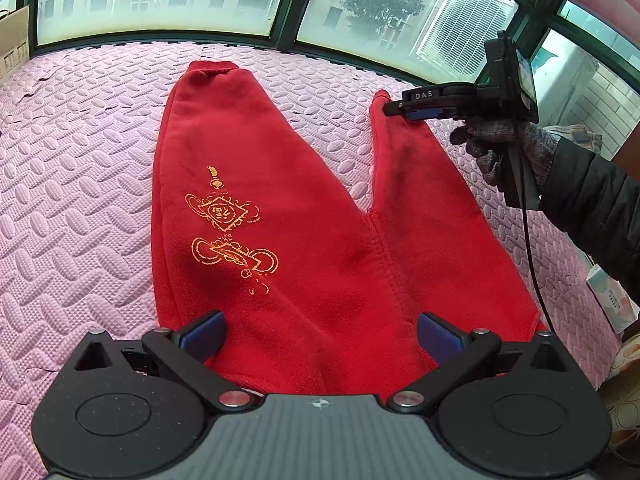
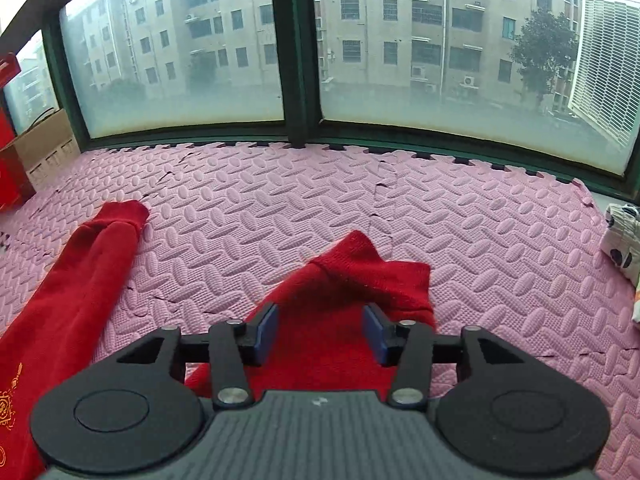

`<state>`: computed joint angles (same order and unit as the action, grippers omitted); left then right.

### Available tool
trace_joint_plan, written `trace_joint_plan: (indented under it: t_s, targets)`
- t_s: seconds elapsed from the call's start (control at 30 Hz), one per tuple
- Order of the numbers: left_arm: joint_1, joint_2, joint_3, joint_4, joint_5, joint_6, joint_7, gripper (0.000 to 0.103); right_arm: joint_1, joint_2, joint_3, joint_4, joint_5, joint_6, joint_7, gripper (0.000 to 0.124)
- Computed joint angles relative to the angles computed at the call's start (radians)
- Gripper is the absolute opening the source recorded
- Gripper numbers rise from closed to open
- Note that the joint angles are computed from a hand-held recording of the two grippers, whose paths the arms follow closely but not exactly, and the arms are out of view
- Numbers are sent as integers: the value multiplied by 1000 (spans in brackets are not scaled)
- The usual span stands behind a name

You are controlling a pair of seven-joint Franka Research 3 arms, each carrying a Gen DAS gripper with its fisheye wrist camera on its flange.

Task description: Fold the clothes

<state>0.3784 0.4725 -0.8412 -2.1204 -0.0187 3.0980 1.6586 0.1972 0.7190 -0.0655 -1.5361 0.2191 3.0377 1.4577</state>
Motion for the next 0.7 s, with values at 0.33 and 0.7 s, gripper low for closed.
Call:
trace_joint_plan:
  t_s: [0.33, 0.7]
  targets:
    - [6, -14, -2, -7, -7, -7, -5, 103, -8, -110, 44, -162, -36, 13, -55, 60]
    - [-206, -84, 245, 9, 21, 70, -159, 103, 16, -318, 94, -501, 26, 109, -198, 68]
